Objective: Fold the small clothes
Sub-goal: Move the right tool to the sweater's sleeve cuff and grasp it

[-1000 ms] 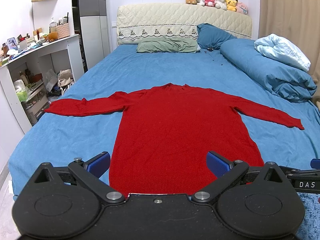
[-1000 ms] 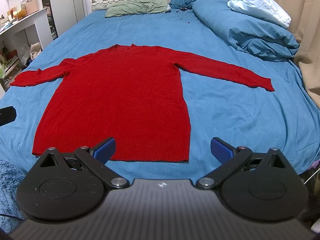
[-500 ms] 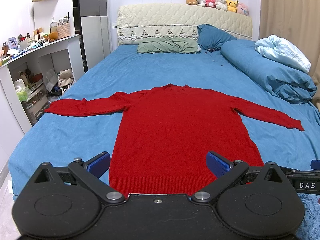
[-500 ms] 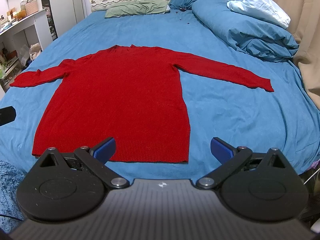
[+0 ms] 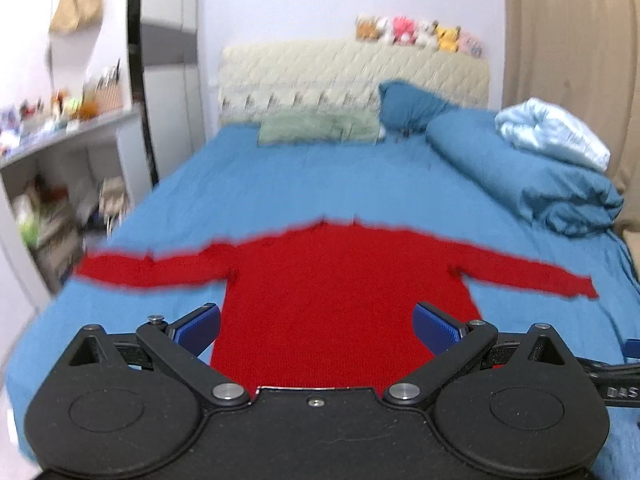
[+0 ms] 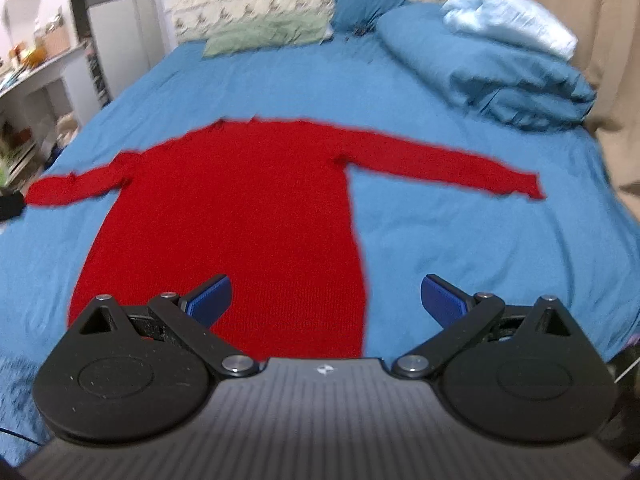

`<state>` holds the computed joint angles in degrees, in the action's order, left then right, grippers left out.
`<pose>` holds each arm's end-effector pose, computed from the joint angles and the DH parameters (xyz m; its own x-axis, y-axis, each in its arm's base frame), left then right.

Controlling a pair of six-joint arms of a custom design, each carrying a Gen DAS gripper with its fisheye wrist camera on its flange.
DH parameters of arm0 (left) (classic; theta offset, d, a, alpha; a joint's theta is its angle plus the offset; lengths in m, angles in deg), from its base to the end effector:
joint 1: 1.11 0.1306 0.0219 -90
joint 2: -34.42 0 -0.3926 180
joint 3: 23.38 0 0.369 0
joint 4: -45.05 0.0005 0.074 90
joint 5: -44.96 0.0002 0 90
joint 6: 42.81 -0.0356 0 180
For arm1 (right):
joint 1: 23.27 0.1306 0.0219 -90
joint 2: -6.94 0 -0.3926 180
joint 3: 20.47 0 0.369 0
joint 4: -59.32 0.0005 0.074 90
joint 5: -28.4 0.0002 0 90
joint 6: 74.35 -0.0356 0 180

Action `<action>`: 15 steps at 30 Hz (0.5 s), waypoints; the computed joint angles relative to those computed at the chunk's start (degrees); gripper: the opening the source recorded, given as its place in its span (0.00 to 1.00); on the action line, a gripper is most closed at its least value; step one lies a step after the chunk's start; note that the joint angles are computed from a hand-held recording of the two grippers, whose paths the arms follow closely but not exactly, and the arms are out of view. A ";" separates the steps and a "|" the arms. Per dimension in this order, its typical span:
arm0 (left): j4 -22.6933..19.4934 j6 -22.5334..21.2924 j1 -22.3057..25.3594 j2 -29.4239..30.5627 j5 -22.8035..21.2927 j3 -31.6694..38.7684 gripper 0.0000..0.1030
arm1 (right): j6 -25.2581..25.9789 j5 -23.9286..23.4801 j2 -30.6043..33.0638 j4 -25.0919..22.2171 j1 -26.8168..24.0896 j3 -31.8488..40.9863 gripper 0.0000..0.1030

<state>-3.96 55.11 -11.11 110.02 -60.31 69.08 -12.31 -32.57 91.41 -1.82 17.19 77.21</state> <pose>0.3650 -0.0553 0.5601 -0.5119 -0.0447 -0.8579 -0.1238 0.9921 0.0221 0.3262 0.2549 0.5275 -0.6489 -0.0146 -0.7607 -0.0178 0.9998 -0.0040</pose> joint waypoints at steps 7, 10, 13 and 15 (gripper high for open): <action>2.98 -4.43 1.13 15.81 5.01 14.25 1.00 | 7.70 -0.01 3.27 5.78 -12.02 1.71 1.00; 2.68 -4.47 1.72 23.15 9.13 20.07 1.00 | 9.45 -2.89 5.65 9.88 -17.60 0.70 1.00; 0.07 -3.98 1.68 31.16 11.01 27.14 1.00 | 7.91 -5.86 8.46 14.12 -22.44 -0.47 1.00; -2.89 -3.45 1.65 36.88 12.50 32.55 1.00 | 5.39 -9.28 10.11 17.37 -25.45 -1.89 1.00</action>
<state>-6.85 51.66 -9.46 146.89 -47.81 101.62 -6.92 -41.85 101.52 15.55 -8.26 75.32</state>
